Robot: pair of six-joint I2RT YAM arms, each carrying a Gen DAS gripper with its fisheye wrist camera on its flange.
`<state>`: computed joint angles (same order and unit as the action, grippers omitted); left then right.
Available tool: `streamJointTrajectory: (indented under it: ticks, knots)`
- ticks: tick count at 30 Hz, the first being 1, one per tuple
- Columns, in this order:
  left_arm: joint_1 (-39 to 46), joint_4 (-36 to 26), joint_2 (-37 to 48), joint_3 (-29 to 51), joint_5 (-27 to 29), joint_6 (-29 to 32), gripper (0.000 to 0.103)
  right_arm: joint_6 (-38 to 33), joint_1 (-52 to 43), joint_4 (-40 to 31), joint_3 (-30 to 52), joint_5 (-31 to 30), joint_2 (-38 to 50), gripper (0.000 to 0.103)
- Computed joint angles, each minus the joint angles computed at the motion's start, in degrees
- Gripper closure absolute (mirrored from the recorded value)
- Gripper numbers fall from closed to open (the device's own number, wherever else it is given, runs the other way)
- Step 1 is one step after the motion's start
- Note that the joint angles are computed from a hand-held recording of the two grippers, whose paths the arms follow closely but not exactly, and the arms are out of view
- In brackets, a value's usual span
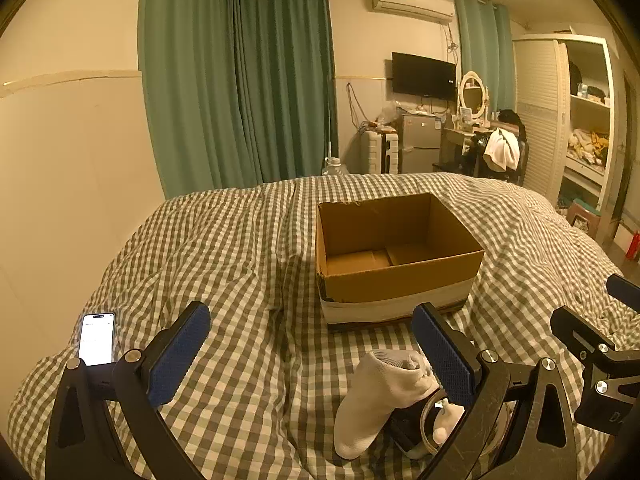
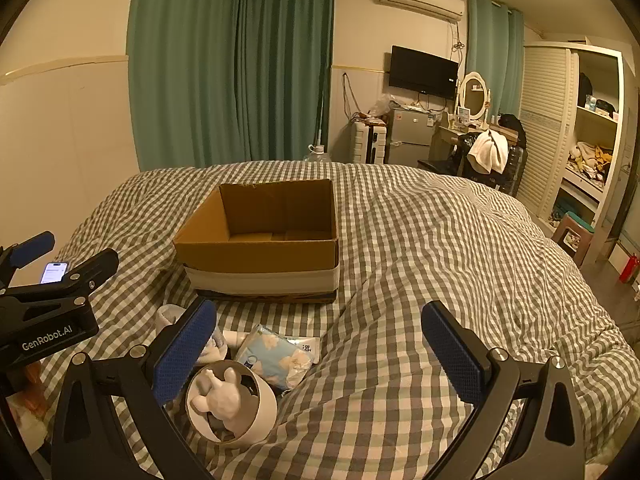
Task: Organize objects
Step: 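Move both tools toward the white sock and rabbit figurine beside the box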
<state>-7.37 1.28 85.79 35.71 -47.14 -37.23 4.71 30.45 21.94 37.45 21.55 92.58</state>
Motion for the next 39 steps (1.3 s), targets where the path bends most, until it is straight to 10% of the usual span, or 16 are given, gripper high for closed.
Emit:
streamJointTrajectory:
  ticks: [39]
  knots:
    - [0.9,3.59,-3.28,-2.15,3.36,6.38,0.0,6.61,4.34,-5.63,3.76,12.09,1.88,0.0]
